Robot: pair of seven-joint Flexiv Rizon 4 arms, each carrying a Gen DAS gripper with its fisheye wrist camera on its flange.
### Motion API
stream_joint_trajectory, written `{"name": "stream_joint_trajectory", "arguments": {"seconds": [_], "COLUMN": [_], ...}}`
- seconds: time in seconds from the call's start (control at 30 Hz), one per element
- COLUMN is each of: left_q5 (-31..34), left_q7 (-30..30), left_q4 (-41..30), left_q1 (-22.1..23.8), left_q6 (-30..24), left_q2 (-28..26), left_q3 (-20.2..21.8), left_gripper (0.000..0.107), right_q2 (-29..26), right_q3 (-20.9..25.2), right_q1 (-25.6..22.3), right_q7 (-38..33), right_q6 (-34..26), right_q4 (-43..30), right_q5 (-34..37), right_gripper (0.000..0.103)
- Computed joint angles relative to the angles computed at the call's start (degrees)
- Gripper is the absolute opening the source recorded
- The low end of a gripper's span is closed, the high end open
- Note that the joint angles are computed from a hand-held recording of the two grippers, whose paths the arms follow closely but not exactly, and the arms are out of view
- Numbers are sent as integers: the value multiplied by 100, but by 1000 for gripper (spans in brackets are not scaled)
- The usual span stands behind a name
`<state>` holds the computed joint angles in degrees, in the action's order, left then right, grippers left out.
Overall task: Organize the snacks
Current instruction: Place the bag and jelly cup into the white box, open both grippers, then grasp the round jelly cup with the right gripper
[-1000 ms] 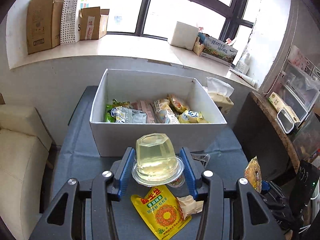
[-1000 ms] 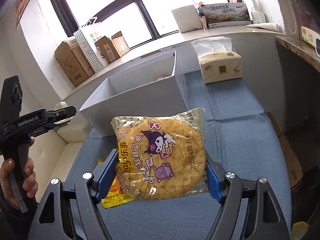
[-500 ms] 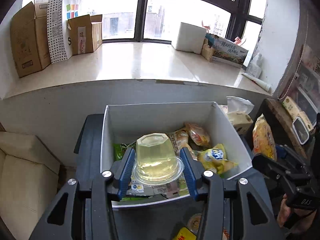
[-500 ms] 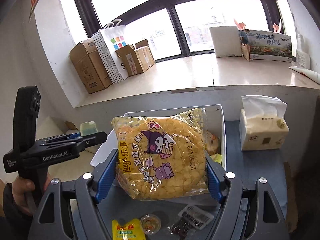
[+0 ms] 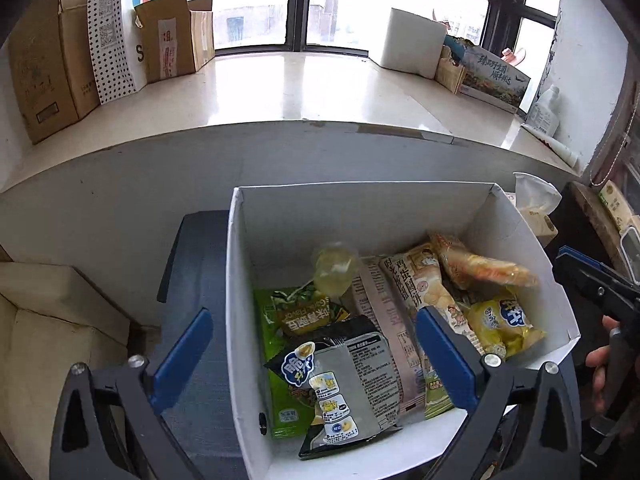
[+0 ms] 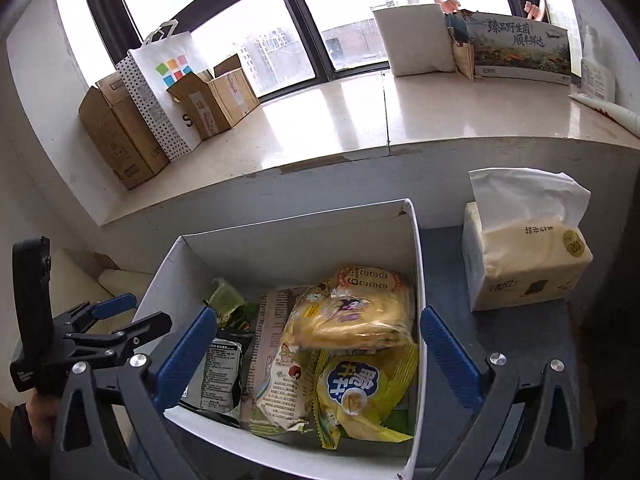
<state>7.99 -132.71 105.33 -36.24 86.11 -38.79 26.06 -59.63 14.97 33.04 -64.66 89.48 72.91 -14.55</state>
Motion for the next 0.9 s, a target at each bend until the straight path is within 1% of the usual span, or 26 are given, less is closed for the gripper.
{"name": "stream_joint_trajectory", "arguments": {"seconds": [0.07, 0.1, 0.2, 0.23, 0.27, 0.37, 0.47, 0.57, 0.63, 0.7, 0.73, 0.77, 0.8, 0.87, 0.9], "left_q5": [35, 45, 24, 47, 82, 283, 542, 820, 926, 961, 948, 904, 862, 732, 656], "left_q7": [-74, -80, -151, -169, -211, -415, -661, -954, -1105, -1287, -1359, -1365, -1451, -1568, -1611], "left_q4": [39, 78, 173, 193, 192, 203, 293, 523, 659, 764, 835, 929, 1020, 1231, 1325], "left_q1": [-88, -71, -126, -188, -330, -745, -1144, -1534, -1887, -2410, -2589, -2671, -2844, -3166, -3339], "left_q6": [9, 63, 116, 142, 108, 30, 51, 287, 448, 469, 512, 533, 608, 825, 886], "left_q2": [19, 48, 135, 157, 169, 243, 373, 540, 573, 528, 516, 555, 537, 491, 457], "left_q3": [107, 87, 131, 186, 323, 680, 982, 1201, 1419, 1797, 1902, 1894, 1992, 2163, 2259], "left_gripper": [103, 103, 103, 103, 103, 103, 103, 103, 103, 103, 103, 103, 103, 103, 103], "right_q2": [85, 138, 277, 333, 406, 629, 917, 1210, 1334, 1408, 1431, 1457, 1462, 1400, 1375], "right_q3": [-149, -217, -156, -226, -286, -222, -350, -432, -419, -401, -484, -619, -657, -599, -642], "right_q1": [60, 89, 26, 72, 110, 67, 168, 268, 302, 348, 467, 642, 730, 739, 818], "right_q7": [71, 108, 98, 133, 147, 69, 9, -70, -125, -162, -200, -267, -301, -398, -472], "right_q6": [132, 228, 499, 587, 714, 1102, 1696, 2312, 2729, 3064, 3170, 3236, 3277, 3318, 3266], "right_q4": [171, 279, 594, 680, 814, 1259, 1834, 2506, 2936, 3311, 3444, 3576, 3691, 3874, 3934], "right_q5": [47, 64, 34, 34, 27, -81, -83, -29, 28, 107, 232, 419, 526, 463, 476], "right_gripper": [103, 103, 103, 103, 103, 103, 103, 103, 103, 103, 103, 103, 103, 103, 103]}}
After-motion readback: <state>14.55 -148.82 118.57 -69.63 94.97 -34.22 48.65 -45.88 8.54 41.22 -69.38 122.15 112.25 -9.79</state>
